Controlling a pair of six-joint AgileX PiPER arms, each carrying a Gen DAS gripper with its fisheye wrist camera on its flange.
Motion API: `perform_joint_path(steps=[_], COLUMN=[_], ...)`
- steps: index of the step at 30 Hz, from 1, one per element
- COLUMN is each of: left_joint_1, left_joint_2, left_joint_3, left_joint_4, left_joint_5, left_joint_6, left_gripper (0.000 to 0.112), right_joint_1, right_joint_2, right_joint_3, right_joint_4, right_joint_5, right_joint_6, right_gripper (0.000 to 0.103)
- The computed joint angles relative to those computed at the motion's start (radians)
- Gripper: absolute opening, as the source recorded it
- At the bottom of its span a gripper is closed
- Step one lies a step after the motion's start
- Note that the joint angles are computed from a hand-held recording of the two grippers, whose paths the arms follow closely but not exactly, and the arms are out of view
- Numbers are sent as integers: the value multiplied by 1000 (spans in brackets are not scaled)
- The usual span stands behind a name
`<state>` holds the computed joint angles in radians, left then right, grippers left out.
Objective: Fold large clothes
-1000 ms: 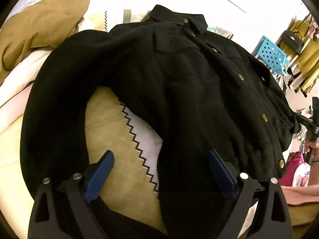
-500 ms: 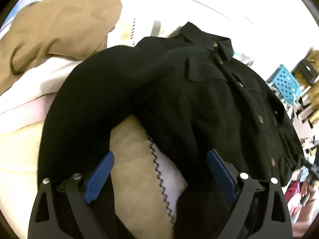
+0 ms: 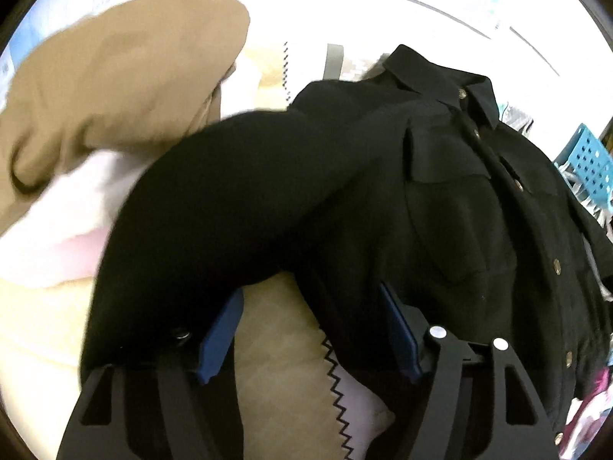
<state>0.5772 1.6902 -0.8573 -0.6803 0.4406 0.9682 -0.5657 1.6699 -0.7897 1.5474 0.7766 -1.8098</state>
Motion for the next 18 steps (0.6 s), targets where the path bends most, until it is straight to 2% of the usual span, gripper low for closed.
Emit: perform_joint_path(steps=[3,5,9,11,13,17,18], left_joint_1=[0,23,38,41,19,-60,-66], left_joint_2=[-81,-148,-243,-249,-246,-219,-203], left_joint_3=[45,63,67,38,10,-38,-51], left_joint_4=[-74,-166,-264,-288,-308,-341,-352], left_joint_5=[-6,56,177,263,315,341,366], left_joint_6=[119,245,381,414,428,426,435], left_gripper=[72,75,82,83,83,85,85], right_joint_1=[-29,-18,71,181,319,623,707], right_joint_2=[-43,-103,-203,-241,-229,-98,-29], right_joint_3=[-40,-72,-146,-193,-265,-461,-543], right_joint_4=[-110,-173,-238,-272,-299,-430,-491], right_joint_5=[114,180,234,194,159,46,22], right_joint_6=[81,162,274,329,390,570,634], right_gripper=[12,12,13,15,15,16,16])
